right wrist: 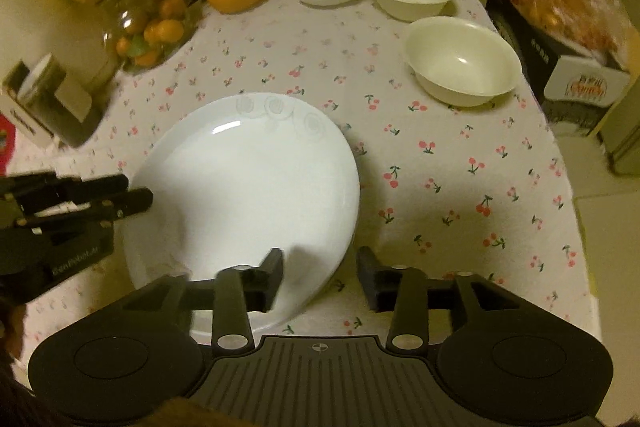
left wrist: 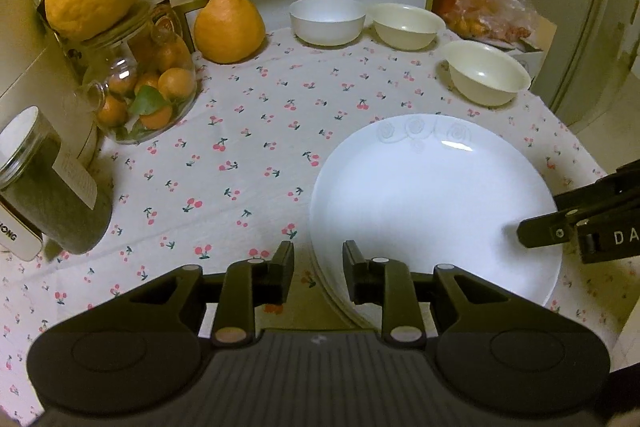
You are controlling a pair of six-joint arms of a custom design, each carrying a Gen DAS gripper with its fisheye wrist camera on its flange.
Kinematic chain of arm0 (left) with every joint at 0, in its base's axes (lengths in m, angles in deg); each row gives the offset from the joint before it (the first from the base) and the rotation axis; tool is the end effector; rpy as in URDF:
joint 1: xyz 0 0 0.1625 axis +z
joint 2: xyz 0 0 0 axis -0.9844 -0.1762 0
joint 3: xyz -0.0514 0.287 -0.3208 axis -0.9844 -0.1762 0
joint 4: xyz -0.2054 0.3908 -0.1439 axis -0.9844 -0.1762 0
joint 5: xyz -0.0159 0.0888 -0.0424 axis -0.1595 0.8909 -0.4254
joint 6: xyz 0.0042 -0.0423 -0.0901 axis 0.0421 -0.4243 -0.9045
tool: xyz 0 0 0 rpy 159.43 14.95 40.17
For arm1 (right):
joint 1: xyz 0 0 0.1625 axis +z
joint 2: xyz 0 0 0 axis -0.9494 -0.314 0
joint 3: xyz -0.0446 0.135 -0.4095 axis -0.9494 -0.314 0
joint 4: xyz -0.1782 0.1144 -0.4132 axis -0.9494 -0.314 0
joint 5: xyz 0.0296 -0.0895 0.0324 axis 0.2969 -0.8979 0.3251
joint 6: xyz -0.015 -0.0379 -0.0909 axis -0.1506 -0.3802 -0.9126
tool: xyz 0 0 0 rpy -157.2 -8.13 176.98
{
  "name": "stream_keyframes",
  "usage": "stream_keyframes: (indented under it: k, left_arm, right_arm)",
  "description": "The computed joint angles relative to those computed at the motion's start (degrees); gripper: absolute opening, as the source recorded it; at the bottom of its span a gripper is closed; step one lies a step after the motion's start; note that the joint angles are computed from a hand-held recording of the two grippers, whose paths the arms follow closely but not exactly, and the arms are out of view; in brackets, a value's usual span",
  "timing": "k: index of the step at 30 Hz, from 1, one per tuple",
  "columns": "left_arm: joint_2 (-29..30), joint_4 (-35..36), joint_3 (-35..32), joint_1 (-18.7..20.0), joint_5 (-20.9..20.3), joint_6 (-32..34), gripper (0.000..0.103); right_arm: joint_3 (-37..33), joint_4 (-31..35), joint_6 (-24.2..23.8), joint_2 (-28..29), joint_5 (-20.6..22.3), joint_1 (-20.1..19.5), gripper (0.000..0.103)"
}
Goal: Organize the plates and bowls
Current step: 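Open both grippers and withdraw from the plate stack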
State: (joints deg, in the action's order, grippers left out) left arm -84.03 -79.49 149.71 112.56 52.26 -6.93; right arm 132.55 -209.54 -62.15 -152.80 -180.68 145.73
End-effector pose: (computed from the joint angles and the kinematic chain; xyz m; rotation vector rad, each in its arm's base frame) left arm -0.2863 -0.4384 -0.1005 0.4551 2.2353 -0.7257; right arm -0.0337 -0.5030 0.2298 0.5560 -2.5437 0.4335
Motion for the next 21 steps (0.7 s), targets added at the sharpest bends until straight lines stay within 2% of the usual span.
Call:
stream_keyframes:
  k: [6, 9, 11, 14, 17, 21]
  left_arm:
    - [0.0, -1.6, -0.2, -0.2, -0.5, 0.0, 0.042]
    - [0.4, -3.4, -0.5, -0.4, -0.1, 0.8, 0.056]
    - [0.5, -3.7, -0.8, -0.5, 0.4, 0.3, 0.070]
    - [0.6, -3.3, -1.2, -0.8, 1.2, -1.2, 0.086]
    - [0.4, -1.7, -1.6, -0.7, 2.0, -3.9, 0.094]
    - [-0.6, 1.5, -2.5, -0.2, 1.9, -8.2, 0.098]
  right_arm:
    - [-1.1, 2.5, 3.5, -1.2, 3.2, -1.0, 0.066]
    - [-1.3, 3.0, 4.3, -1.9, 4.8, -1.5, 0.072]
    - [-1.4, 3.0, 4.3, -2.3, 6.2, -2.0, 0.076]
    - [-1.7, 3.2, 4.3, -2.8, 8.0, -2.7, 0.081]
    - [-2.3, 3.3, 4.7, -2.9, 8.7, -2.9, 0.083]
    - [-3.5, 3.5, 6.5, -2.7, 9.3, -2.4, 0.085]
